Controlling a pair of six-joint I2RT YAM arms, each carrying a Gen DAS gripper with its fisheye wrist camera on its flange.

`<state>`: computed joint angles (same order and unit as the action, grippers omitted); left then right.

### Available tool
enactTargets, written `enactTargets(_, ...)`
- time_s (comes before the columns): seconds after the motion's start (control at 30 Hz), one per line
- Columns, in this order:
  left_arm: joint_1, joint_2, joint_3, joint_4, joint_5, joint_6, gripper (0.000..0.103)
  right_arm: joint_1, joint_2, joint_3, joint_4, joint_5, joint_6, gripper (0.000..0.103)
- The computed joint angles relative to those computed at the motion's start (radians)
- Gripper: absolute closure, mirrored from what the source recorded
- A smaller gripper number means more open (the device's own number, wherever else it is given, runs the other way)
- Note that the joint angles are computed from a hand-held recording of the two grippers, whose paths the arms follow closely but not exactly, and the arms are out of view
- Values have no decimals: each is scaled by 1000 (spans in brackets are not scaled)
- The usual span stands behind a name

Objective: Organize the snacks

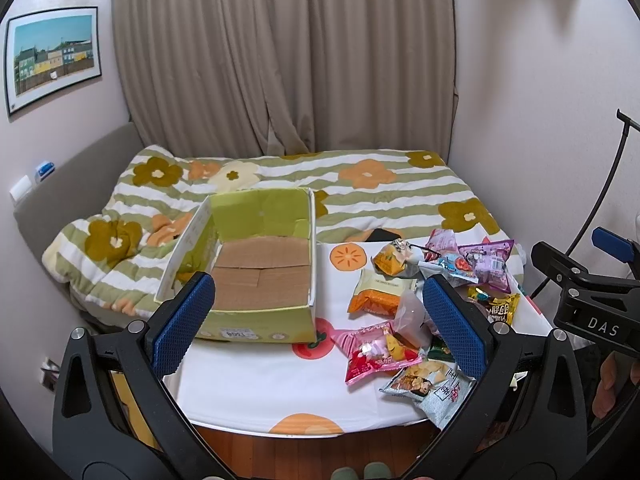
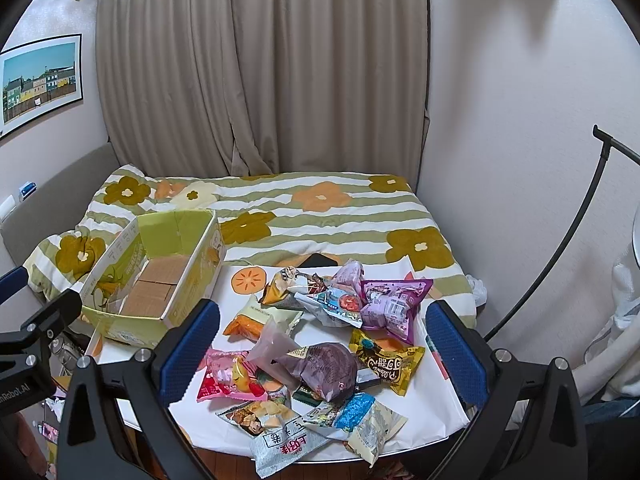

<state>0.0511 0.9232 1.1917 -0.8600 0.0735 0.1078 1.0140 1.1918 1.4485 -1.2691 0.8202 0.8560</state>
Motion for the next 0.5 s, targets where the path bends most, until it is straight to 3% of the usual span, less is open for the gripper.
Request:
enactTargets(0.37, 2, 18, 21, -27, -1, -14, 0, -8, 0, -5, 17, -8, -13, 0)
enactTargets(0.5, -3, 55, 17, -52, -4, -47, 0, -43, -31, -55, 48, -72, -52, 0)
